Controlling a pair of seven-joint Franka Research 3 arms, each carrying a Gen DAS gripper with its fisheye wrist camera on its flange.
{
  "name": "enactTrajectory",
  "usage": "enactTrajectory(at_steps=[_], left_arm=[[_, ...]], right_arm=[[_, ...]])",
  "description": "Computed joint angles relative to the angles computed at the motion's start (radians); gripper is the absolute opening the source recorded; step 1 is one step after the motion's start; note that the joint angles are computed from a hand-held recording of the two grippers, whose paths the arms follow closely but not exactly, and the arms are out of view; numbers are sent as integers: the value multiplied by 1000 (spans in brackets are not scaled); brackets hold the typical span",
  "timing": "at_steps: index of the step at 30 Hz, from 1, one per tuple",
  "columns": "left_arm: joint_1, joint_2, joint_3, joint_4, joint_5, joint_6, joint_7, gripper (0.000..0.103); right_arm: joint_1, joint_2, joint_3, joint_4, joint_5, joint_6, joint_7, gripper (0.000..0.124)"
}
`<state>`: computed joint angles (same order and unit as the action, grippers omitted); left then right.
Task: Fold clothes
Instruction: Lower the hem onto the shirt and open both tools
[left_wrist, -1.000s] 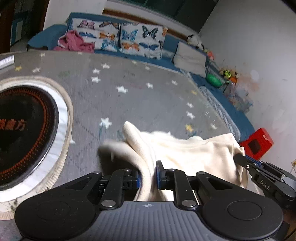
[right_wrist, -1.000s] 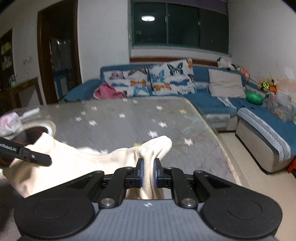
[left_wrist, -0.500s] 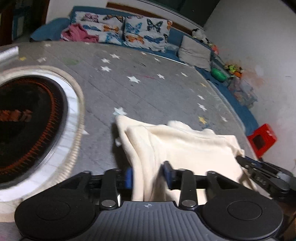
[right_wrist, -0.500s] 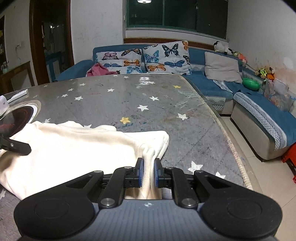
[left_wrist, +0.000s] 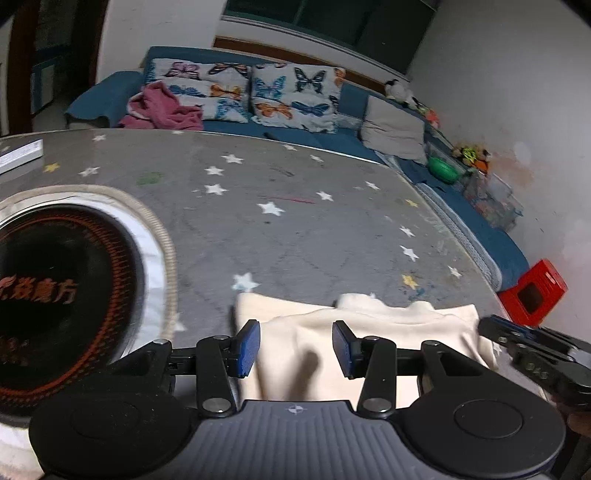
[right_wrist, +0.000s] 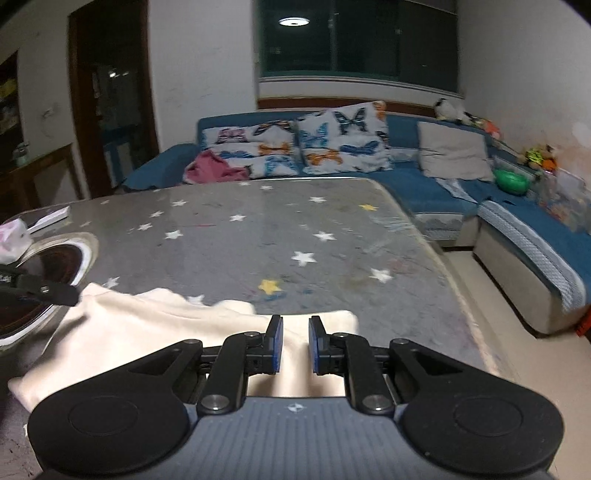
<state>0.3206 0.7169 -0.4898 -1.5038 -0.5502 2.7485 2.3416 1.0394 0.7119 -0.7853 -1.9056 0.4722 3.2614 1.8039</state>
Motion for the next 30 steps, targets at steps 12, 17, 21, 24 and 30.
enactTrajectory(at_steps=[12, 17, 21, 24, 30], left_arm=[[-47, 73, 12, 74, 81, 1, -14, 43], [7, 32, -43, -7, 71, 47, 54, 43], [107, -23, -148, -132, 7, 103, 190, 44], [195, -63, -239, -237, -52, 159, 314, 45], [334, -101, -378, -393, -95, 256, 458, 45]], right_arm=[[-93, 21, 78, 46, -84, -29, 34, 13], [-44, -35, 53, -31, -72, 11, 9, 13], [12, -102, 47, -113, -49, 54, -74, 18], [49, -149, 58, -165, -27, 86, -130, 20], [148, -147, 38, -196, 61, 119, -218, 29]])
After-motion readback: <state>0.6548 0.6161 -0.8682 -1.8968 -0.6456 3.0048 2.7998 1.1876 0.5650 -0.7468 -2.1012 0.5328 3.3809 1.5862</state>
